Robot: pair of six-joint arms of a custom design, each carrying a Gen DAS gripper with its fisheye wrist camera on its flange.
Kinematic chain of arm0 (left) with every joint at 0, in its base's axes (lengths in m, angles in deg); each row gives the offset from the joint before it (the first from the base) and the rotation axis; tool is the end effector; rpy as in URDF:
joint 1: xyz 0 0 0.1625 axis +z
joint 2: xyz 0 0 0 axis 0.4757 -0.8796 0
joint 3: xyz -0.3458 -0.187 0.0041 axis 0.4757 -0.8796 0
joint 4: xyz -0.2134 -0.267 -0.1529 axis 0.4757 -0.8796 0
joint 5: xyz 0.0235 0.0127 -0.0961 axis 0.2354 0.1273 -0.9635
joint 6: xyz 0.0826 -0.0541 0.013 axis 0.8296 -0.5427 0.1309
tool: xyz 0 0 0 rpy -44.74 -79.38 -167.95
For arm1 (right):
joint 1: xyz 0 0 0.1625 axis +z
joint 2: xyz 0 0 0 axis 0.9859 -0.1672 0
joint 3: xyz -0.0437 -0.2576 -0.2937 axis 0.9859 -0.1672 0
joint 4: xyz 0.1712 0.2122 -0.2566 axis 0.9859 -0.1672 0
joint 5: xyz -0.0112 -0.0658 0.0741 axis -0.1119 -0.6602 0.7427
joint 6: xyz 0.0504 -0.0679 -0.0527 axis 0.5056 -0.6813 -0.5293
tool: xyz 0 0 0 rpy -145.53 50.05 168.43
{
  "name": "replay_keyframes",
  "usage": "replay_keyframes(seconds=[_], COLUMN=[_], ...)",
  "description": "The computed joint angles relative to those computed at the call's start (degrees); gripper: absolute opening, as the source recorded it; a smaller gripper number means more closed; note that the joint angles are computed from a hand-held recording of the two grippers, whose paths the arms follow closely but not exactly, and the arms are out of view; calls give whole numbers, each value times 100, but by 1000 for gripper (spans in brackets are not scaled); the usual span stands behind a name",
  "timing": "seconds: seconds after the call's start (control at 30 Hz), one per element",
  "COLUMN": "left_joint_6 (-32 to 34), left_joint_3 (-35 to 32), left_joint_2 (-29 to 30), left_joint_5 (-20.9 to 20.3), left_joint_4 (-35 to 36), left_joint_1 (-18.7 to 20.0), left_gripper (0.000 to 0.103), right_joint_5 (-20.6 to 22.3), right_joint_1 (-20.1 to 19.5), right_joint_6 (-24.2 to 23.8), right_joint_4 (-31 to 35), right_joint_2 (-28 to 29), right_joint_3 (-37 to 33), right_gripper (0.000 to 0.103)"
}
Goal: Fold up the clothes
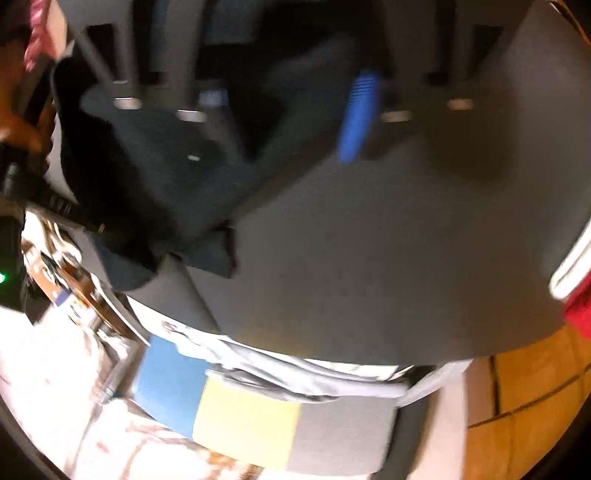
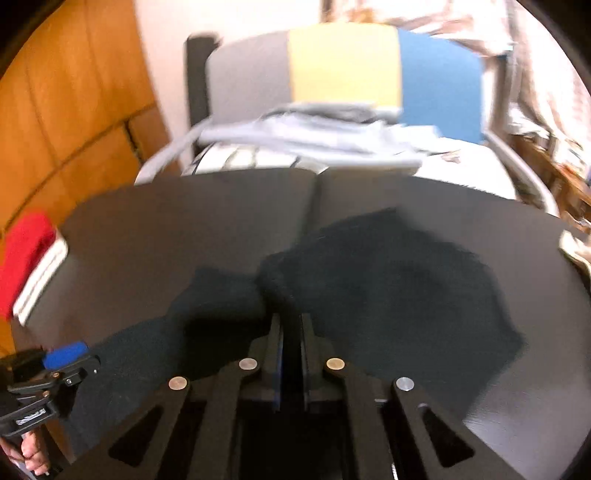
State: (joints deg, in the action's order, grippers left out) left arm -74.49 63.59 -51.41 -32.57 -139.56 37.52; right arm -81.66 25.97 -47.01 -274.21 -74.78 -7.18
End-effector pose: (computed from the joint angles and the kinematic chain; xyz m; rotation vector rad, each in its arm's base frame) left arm -0.0975 -0.6603 0.2121 0.6392 2.5684 -0.5910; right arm 0.2570 -0.6483 0.0841 0.1801 -2.2701 0.9502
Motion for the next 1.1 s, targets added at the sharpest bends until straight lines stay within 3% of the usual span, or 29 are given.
replay_keyframes(seconds=[0.1, 0.2, 0.33, 0.43, 0.47, 0.53, 0.57, 0.6, 0.67, 0.73, 0.77, 0.83, 0.87, 0.9, 0.97, 1.03, 1.1], left_joint_6=[430, 635, 660, 827, 916, 1103, 1130, 1156, 1079, 894, 846, 832, 869, 972, 1192, 1337, 1497], left_joint_3=[257, 411, 566, 666, 691, 753, 757, 760, 684, 512, 394, 134, -9, -94, -251, -464, -574], left_joint_2=[-107, -247, -488, -603, -620, -579, -510, -439, -256, -84, 22, 259, 390, 494, 688, 896, 1074], left_joint_5=[72, -62, -456, -753, -862, -799, -646, -493, -146, 76, 269, 628, 793, 882, 1007, 1212, 1410], left_joint_4=[-283, -361, -379, -468, -462, -475, -506, -537, -568, -540, -533, -547, -571, -670, -857, -760, -681], left_joint_1=[-212, -358, -513, -622, -648, -751, -781, -810, -844, -822, -811, -770, -741, -719, -678, -655, -644], left_gripper=[10, 6, 4, 4, 4, 4, 4, 4, 5, 6, 12, 40, 73, 89, 90, 94, 95], right_joint_5=[-69, -104, -287, -618, -587, -124, 95, 284, 466, 570, 639, 694, 506, 251, -605, -1173, -1083], right_joint_1=[-19, -100, -158, -215, -215, -239, -239, -212, -147, -96, -89, -123, -101, -67, -8, -57, -175], right_joint_6=[-123, -21, 322, 671, 673, 614, 580, 534, 232, -176, -359, -685, -909, -1115, -1696, -1961, -1884], right_joint_4=[-1133, -1848, -2749, -3017, -3044, -3272, -3320, -3244, -2782, -2199, -1905, -1031, -578, -281, 480, 1136, 1166], right_joint_2=[-492, -894, -1419, -1736, -1818, -1916, -1921, -1846, -1585, -1249, -1093, -768, -498, -248, 474, 924, 863], right_joint_3=[880, 1544, 2529, 3173, 3359, 3604, 3638, 3503, 2939, 2215, 1868, 1050, 526, 116, -1028, -1736, -1656], right_gripper=[4, 4, 4, 5, 8, 13, 32, 33, 48, 51, 54, 57, 57, 57, 57, 55, 47])
